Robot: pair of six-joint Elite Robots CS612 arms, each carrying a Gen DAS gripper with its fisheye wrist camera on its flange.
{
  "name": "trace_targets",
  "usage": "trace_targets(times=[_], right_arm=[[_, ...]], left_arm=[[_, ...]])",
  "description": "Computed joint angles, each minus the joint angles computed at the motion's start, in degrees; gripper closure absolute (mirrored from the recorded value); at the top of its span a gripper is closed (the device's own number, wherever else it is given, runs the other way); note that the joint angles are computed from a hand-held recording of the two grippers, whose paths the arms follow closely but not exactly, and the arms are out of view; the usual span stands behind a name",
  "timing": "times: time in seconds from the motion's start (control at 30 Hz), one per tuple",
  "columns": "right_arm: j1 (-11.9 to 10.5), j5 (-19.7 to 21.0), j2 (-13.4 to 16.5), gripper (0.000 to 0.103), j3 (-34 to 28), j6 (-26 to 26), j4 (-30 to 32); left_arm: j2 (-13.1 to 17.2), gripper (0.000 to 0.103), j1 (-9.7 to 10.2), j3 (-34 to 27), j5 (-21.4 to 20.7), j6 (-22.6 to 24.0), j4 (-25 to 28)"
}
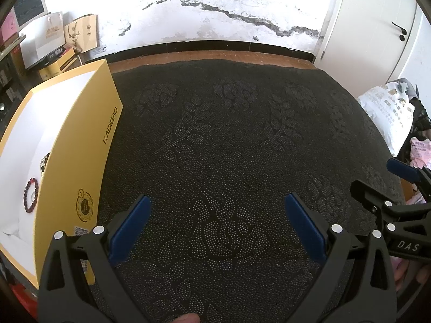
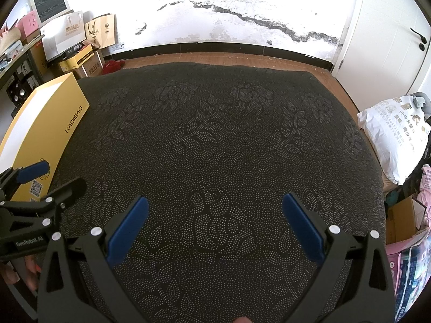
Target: Organize jewelry
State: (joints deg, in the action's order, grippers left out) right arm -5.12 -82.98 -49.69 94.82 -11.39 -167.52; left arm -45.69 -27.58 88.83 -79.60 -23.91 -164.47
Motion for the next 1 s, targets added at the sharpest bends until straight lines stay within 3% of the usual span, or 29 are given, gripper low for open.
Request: trace_targets(times=[1.0], right_arm=[[-0.23,-0.02,0.12,0.007,-0.33,-0.30,0.09]], left_arm=[[-0.14,0.006,-0.09,0.43,0.37,0.96,-1.34]])
